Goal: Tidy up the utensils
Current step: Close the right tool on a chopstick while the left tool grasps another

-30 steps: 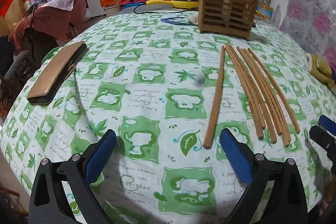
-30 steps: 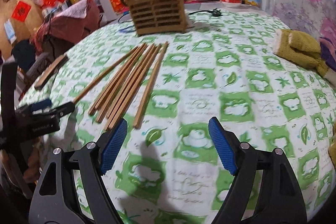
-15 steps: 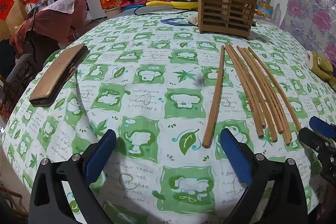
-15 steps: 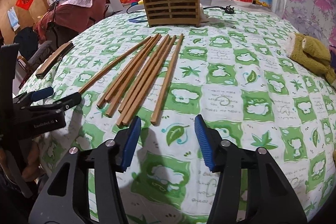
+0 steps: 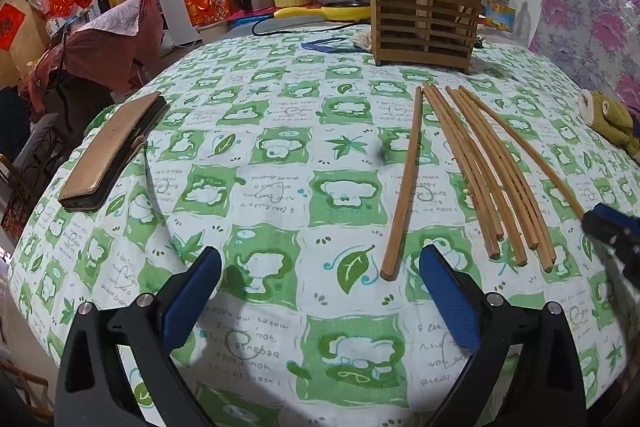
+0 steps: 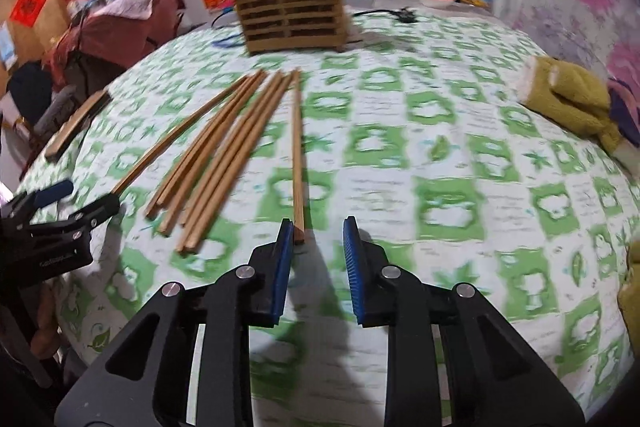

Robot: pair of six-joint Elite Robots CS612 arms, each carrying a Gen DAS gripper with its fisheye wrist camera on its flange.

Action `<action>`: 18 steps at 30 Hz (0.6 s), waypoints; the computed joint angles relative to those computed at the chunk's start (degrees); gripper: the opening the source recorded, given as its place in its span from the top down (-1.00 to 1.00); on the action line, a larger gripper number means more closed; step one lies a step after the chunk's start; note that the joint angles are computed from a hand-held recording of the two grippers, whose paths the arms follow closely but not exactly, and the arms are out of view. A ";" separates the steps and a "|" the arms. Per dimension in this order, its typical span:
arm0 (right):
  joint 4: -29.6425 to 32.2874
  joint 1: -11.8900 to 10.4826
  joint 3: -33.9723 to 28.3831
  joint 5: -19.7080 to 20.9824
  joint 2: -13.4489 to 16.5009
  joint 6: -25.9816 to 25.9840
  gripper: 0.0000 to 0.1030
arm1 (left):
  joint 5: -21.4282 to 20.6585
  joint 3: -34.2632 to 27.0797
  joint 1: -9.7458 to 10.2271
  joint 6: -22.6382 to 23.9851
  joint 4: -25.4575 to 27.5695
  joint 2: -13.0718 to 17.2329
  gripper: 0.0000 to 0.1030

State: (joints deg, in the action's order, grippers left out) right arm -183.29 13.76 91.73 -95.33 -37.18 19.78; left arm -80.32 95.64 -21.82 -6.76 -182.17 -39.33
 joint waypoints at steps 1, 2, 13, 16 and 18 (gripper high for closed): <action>-1.00 -0.25 0.49 0.51 -0.12 0.16 0.41 | 0.16 0.05 -0.06 0.16 -0.20 0.01 -0.89; -1.97 -0.44 0.94 1.03 -0.22 0.29 0.41 | 0.35 0.12 -0.14 0.30 -0.53 0.03 -0.89; -3.70 -0.18 1.05 2.66 0.05 -1.29 0.41 | -1.01 1.45 -0.21 4.07 -7.10 0.31 -0.82; -4.04 -0.28 1.12 2.98 0.10 -0.85 0.41 | -5.64 0.68 0.83 3.04 -5.30 0.44 -0.40; -4.35 -0.39 1.16 3.39 0.15 -0.68 0.41 | -8.04 0.20 1.34 2.44 -3.98 0.59 -0.04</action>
